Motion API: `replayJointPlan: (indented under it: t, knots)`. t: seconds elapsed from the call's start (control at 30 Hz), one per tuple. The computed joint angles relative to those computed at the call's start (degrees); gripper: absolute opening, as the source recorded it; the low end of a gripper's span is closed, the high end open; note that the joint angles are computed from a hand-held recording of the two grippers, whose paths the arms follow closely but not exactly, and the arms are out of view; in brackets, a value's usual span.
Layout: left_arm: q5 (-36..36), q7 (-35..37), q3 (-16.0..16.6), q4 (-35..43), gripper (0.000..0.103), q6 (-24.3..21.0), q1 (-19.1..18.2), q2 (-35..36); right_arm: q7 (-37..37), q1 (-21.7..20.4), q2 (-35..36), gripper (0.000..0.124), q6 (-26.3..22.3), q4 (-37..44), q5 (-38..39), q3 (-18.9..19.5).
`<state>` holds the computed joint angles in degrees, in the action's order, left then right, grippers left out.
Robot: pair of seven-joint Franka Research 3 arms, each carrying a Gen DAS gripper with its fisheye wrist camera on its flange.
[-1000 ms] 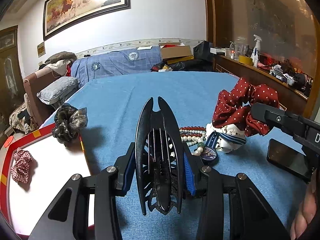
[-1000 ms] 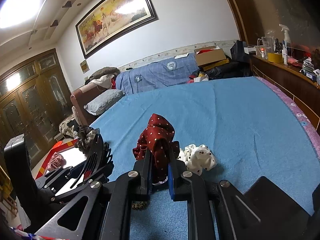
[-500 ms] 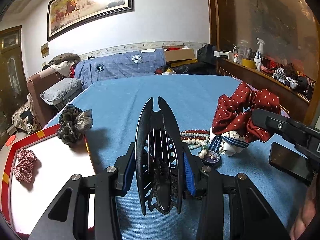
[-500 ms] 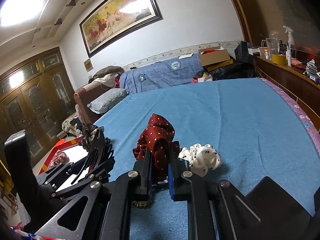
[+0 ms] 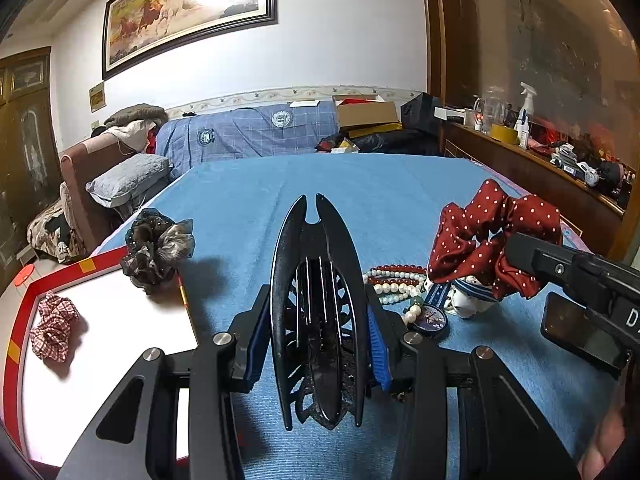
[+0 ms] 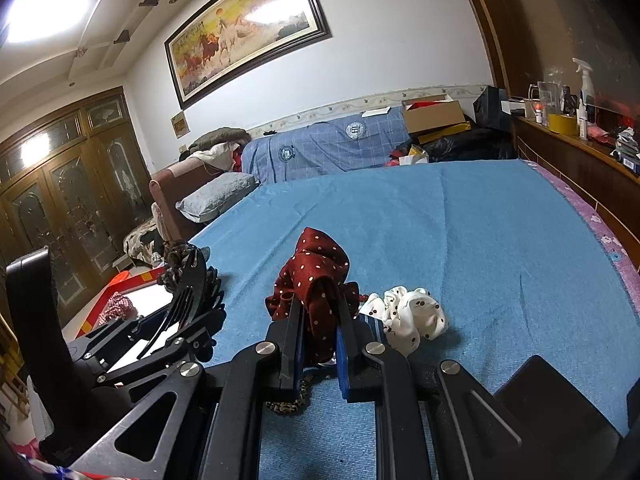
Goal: Organize jewelry
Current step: 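Hold the polka-dot scrunchie and claw clip lifted above the bed, then carry the polka-dot scrunchie and claw clip over the white tray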
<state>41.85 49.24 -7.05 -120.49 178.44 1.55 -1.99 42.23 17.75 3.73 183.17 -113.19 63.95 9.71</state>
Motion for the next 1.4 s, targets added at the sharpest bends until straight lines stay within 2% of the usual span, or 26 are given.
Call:
replayJointPlan:
  t: [0.1, 0.33, 0.47, 0.6, 0.8, 0.93, 1.03, 1.07, 1.27, 1.4]
  knots:
    - [2.1, -1.9, -0.1, 0.3, 0.041, -0.3, 0.3, 0.1, -0.2, 0.0, 0.0, 0.014, 0.1, 0.1, 0.1, 0.0]
    - [5.3, -5.2, 0.0, 0.8, 0.041, -0.7, 0.4, 0.2, -8.5, -0.1, 0.1, 0.014, -0.2, 1.4, 7.9, 0.7]
    - [7.0, -6.8, 0.0, 1.1, 0.041, -1.0, 0.5, 0.2, -9.8, 0.4, 0.2, 0.014, -0.1, 1.6, 9.1, 0.2]
    - [1.2, -2.8, 0.5, 0.5, 0.041, -0.9, -0.1, -0.2, -9.8, 0.7, 0.4, 0.014, 0.6, 1.7, 9.3, 0.0]
    - [2.9, -5.1, 0.1, -1.2, 0.041, -0.2, 1.7, -2.9, -1.0, 1.0, 0.7, 0.014, 2.4, 0.4, 1.8, -0.1]
    - [0.2, -3.1, 0.5, -3.9, 0.041, 0.3, 3.6, -6.2, -3.1, -0.1, 0.4, 0.014, 0.7, 1.5, 6.9, 1.8]
    - [-3.1, -0.8, 1.3, -5.9, 0.041, 0.3, 5.0, -8.1, -1.7, 1.4, 0.8, 0.015, 0.2, 2.1, 5.9, 1.7]
    - [-3.0, -1.1, 1.1, -6.6, 0.041, 0.2, 6.6, -8.8, -1.4, 1.8, 1.1, 0.015, -0.2, 2.5, 5.5, 1.9]
    - [-5.6, 0.0, 1.7, -9.4, 0.041, -0.4, 11.4, -10.7, 6.5, 5.0, 4.0, 0.017, -3.5, 5.6, -4.6, 2.2]
    - [-8.3, 1.2, 3.2, -10.6, 0.041, -1.0, 13.1, -11.0, 12.8, 6.2, 7.4, 0.017, -6.2, 9.2, -12.4, 3.0]
